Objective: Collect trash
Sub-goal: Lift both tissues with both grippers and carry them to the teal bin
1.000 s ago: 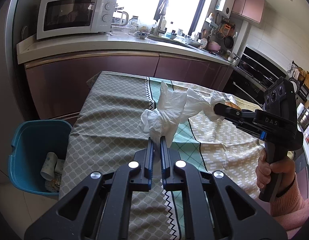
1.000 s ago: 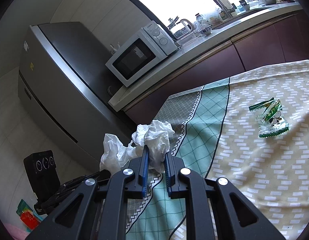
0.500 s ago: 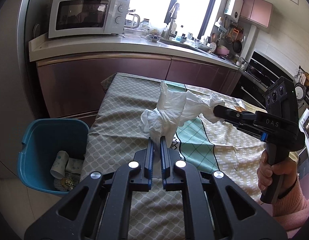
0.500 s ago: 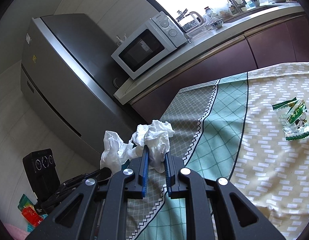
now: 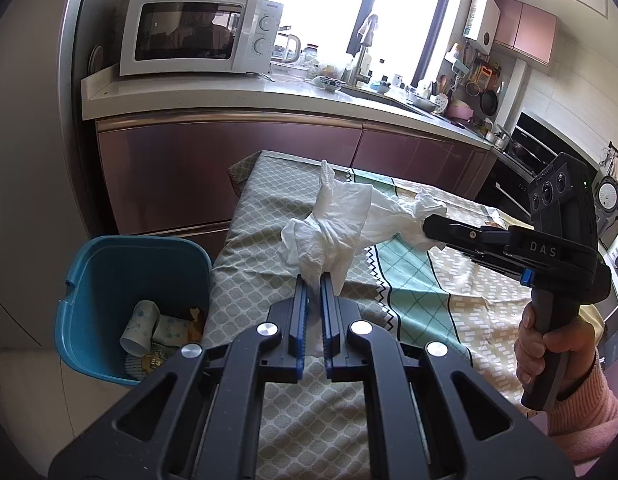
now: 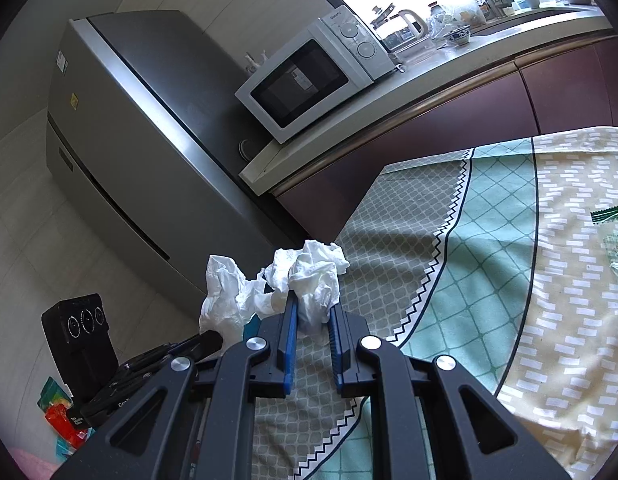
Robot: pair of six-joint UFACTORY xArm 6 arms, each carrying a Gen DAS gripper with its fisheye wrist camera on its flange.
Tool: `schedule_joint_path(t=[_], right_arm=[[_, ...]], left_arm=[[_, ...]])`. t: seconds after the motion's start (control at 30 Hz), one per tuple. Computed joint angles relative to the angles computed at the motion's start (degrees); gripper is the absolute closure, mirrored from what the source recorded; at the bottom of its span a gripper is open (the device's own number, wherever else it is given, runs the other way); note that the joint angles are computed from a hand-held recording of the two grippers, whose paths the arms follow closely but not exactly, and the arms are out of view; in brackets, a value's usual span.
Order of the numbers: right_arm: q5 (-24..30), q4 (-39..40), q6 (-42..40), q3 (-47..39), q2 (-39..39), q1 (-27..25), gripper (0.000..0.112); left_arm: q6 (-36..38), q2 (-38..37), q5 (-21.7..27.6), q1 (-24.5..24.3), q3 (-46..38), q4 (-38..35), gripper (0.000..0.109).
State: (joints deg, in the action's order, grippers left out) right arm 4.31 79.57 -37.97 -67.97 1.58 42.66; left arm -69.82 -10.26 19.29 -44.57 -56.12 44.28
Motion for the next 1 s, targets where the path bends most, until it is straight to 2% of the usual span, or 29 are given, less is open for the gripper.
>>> schedule_joint_path(t=[0.8, 1.0], right_arm=[[6.0, -10.6, 8.8, -9.6, 8.7, 0.0, 0.099], [7.3, -10.7, 9.0, -11.2, 10.0, -0.2, 0.099]], left_arm=[[-5.3, -6.0, 3.1, 2.6, 5.3, 3.4, 0.102], [-6.1, -6.7, 4.0, 3.0, 5.7, 4.0, 0.102]])
